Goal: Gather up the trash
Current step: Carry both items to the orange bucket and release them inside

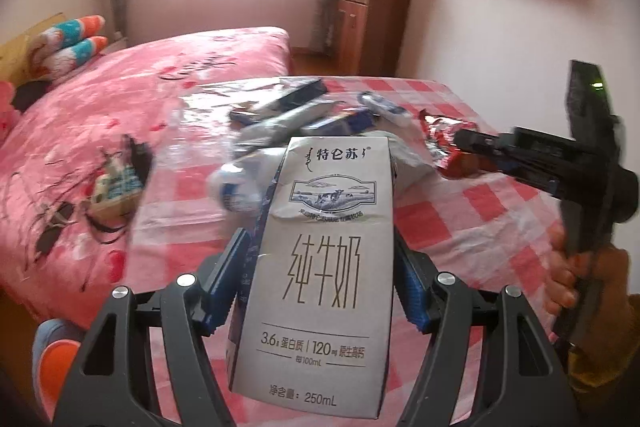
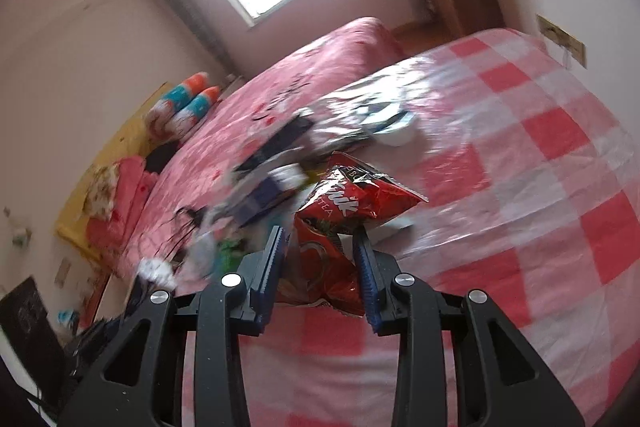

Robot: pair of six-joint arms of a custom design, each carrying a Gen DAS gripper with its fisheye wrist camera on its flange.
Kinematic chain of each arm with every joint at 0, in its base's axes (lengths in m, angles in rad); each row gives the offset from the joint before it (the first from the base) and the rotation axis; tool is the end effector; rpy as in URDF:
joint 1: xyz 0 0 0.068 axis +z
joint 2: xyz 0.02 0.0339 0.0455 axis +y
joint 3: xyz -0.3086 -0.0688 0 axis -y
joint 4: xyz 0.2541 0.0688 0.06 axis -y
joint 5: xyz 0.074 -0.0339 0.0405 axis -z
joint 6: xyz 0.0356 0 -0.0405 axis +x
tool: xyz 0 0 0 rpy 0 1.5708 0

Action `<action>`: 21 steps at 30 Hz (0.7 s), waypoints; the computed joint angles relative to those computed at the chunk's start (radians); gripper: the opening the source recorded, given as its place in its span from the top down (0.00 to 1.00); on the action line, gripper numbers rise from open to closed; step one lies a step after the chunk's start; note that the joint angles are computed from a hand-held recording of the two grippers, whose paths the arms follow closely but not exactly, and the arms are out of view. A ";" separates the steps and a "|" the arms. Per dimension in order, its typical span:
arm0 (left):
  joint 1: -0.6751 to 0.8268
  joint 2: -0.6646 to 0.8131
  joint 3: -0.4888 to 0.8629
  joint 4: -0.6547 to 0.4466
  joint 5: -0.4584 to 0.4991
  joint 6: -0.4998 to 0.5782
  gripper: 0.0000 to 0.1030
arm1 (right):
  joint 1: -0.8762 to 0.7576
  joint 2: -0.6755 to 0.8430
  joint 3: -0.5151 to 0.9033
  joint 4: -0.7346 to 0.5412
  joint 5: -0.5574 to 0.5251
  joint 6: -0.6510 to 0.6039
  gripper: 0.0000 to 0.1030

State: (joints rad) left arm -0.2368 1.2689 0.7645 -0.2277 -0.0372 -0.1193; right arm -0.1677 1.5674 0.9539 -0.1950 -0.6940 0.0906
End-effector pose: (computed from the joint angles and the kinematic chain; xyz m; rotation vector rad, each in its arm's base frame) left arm 0.2542 -0.0600 0.2646 0.1163 2.3034 -0.1399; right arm 0.3304 -0.0328 0.2516 -0.0336 2.2717 0.7778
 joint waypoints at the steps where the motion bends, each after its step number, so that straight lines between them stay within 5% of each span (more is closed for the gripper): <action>1: 0.012 -0.016 -0.012 -0.001 -0.005 0.001 0.34 | 0.027 -0.029 -0.009 -0.011 0.002 -0.011 0.64; 12: 0.396 -0.210 -0.165 -0.052 0.024 0.070 0.34 | 0.410 -0.180 -0.048 -0.074 0.069 -0.036 0.64; 21: 0.864 -0.198 -0.289 0.007 0.127 0.241 0.33 | 0.802 -0.099 -0.014 -0.051 0.173 -0.014 0.70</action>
State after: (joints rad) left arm 0.6272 1.0709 0.4754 -0.2211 0.0894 0.1217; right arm 0.6348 1.4682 0.9395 -0.2465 -0.5210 0.0764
